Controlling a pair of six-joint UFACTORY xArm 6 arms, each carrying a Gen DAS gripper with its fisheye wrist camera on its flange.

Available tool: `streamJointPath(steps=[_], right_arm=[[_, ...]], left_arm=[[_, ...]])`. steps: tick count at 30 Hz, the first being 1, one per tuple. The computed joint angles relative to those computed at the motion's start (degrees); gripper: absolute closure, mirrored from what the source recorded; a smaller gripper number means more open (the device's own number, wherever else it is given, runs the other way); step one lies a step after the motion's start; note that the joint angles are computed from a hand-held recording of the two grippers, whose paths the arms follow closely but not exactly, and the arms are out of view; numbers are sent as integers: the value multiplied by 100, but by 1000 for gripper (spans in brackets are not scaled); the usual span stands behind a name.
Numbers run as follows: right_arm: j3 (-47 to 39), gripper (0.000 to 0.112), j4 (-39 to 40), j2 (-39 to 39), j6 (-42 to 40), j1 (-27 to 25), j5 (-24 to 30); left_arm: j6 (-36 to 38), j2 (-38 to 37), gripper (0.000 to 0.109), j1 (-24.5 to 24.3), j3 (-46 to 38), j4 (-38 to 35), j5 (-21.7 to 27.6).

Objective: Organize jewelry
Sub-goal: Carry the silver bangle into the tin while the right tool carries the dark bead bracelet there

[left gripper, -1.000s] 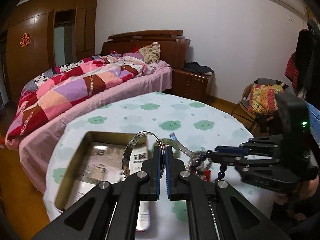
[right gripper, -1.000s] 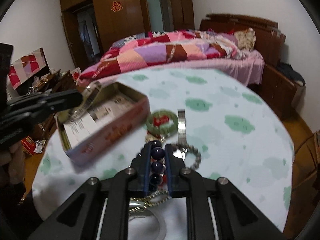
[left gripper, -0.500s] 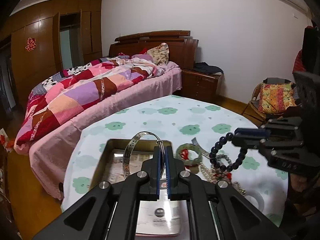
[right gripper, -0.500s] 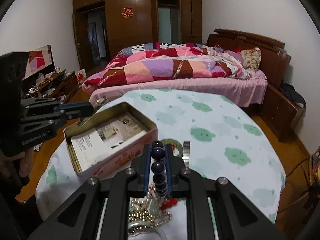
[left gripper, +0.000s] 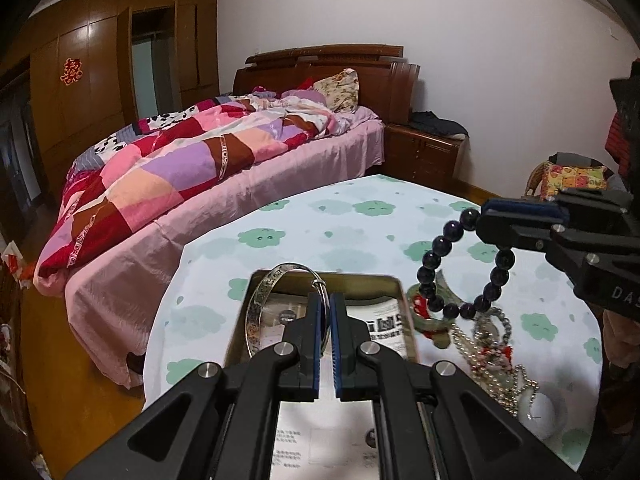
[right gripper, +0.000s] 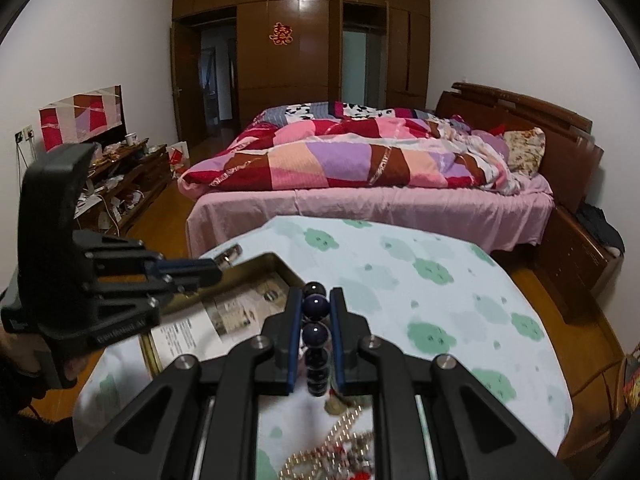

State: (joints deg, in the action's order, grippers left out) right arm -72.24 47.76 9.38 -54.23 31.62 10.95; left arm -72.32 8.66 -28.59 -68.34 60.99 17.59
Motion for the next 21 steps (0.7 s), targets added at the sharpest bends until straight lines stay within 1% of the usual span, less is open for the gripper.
streamJointPath(steps=[4,7,11,17,21], right_arm=[[-358,97,-379,337,293,47,49],[-620,97,-698,634,579,36,177],[-798,97,-992,877,878,-3,281],[-934,97,-1173,1055,1138,-62,455],[-1027,97,-1368,1173,1353,-82,621]], left_arm=[[243,164,105,107,-132,-207,-13],[582,268,105,178,-201,-566,-86],[978,389,105,192,-328,-874,-46],[1552,605,105,215,-443,-1497,-56],[2095,744,105,204,-516,-2089,-79]])
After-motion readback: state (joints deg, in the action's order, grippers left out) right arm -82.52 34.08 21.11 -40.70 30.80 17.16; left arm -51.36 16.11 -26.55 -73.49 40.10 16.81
